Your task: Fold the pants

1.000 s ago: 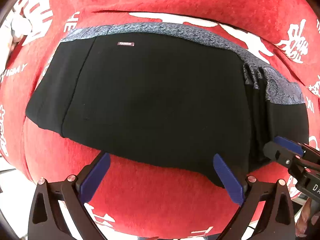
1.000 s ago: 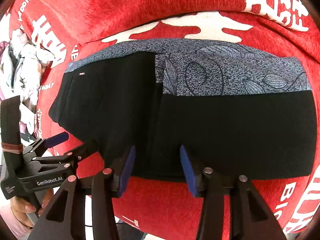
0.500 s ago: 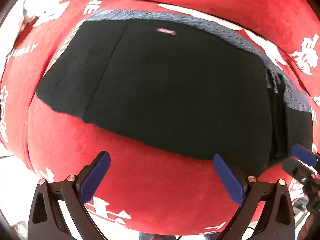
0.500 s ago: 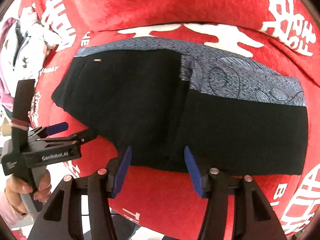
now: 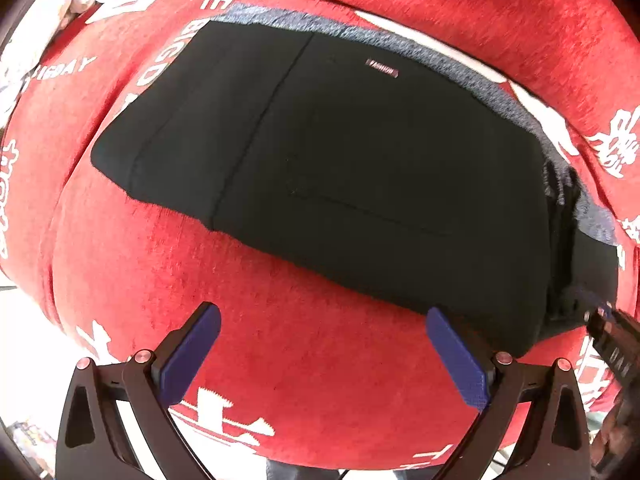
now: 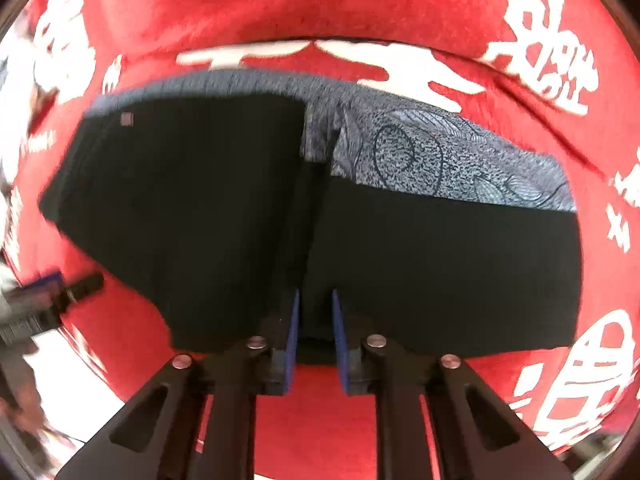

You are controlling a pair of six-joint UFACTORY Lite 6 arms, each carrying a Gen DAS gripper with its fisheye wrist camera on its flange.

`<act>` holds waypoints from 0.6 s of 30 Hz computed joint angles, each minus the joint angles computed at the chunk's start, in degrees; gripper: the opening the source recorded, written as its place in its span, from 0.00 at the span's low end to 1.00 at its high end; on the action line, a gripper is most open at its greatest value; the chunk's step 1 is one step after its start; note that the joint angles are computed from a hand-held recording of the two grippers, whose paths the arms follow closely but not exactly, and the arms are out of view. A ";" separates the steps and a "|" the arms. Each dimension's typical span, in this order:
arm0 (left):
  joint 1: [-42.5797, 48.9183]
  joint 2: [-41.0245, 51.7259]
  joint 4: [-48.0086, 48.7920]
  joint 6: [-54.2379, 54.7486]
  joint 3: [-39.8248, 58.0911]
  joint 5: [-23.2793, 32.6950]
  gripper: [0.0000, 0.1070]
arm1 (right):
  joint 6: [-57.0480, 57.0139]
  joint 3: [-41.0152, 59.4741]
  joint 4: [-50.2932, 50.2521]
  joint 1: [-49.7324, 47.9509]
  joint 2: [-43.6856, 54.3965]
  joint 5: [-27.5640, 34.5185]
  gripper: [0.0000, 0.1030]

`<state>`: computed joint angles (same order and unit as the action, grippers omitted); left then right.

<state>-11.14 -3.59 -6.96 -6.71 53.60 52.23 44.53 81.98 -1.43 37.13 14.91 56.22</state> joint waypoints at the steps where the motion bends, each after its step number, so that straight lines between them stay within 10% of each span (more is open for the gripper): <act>1: 0.37 0.24 -0.50 0.80 0.12 -0.01 0.96 | -1.68 -0.05 1.97 -1.38 -0.34 -2.24 0.04; 8: 1.87 1.78 -2.26 2.87 2.02 0.41 0.96 | -9.83 8.65 5.94 1.61 4.21 -2.02 0.06; 13: 4.50 2.82 -2.51 4.58 3.41 1.12 0.96 | -7.33 6.10 5.90 2.48 2.06 0.47 0.39; 18: 7.73 3.40 -2.80 6.98 3.68 1.21 0.96 | -7.34 5.22 6.51 3.27 3.01 1.13 0.40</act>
